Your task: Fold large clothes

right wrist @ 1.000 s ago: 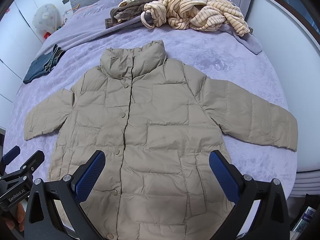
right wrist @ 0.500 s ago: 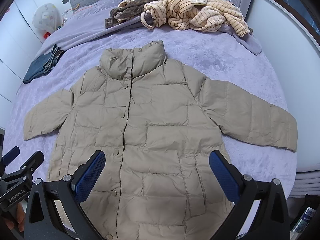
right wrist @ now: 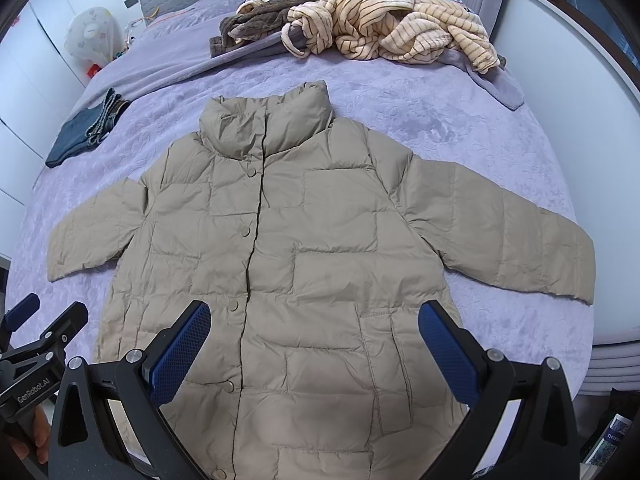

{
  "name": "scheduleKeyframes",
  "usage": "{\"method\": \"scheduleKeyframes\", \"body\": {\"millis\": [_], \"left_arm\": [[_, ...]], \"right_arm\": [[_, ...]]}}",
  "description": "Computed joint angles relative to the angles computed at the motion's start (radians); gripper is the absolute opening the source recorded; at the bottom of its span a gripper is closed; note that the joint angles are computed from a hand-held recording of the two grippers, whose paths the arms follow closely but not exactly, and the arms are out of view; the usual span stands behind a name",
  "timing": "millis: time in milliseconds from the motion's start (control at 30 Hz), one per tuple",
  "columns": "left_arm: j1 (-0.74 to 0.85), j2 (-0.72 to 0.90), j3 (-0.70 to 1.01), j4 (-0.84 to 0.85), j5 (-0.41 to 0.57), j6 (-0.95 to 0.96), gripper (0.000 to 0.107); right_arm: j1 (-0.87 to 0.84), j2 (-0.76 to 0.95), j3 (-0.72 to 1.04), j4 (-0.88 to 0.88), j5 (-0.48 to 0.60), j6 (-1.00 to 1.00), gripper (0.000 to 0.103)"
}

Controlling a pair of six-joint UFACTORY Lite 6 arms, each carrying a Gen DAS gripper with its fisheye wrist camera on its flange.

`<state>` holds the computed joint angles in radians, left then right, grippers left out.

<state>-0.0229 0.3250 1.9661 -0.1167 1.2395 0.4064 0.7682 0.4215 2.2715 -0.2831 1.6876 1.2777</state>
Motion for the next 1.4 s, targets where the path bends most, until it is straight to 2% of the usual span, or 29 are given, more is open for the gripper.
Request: {"method": "scheduleKeyframes", "body": {"millis": [1400], "left_arm": [[0.001, 0.008, 0.01, 0.0, 0.005, 0.0, 0.103]], "right_arm": [[-0.004, 0.011, 0.014, -0.001, 0.003, -0.004, 0.103]]}}
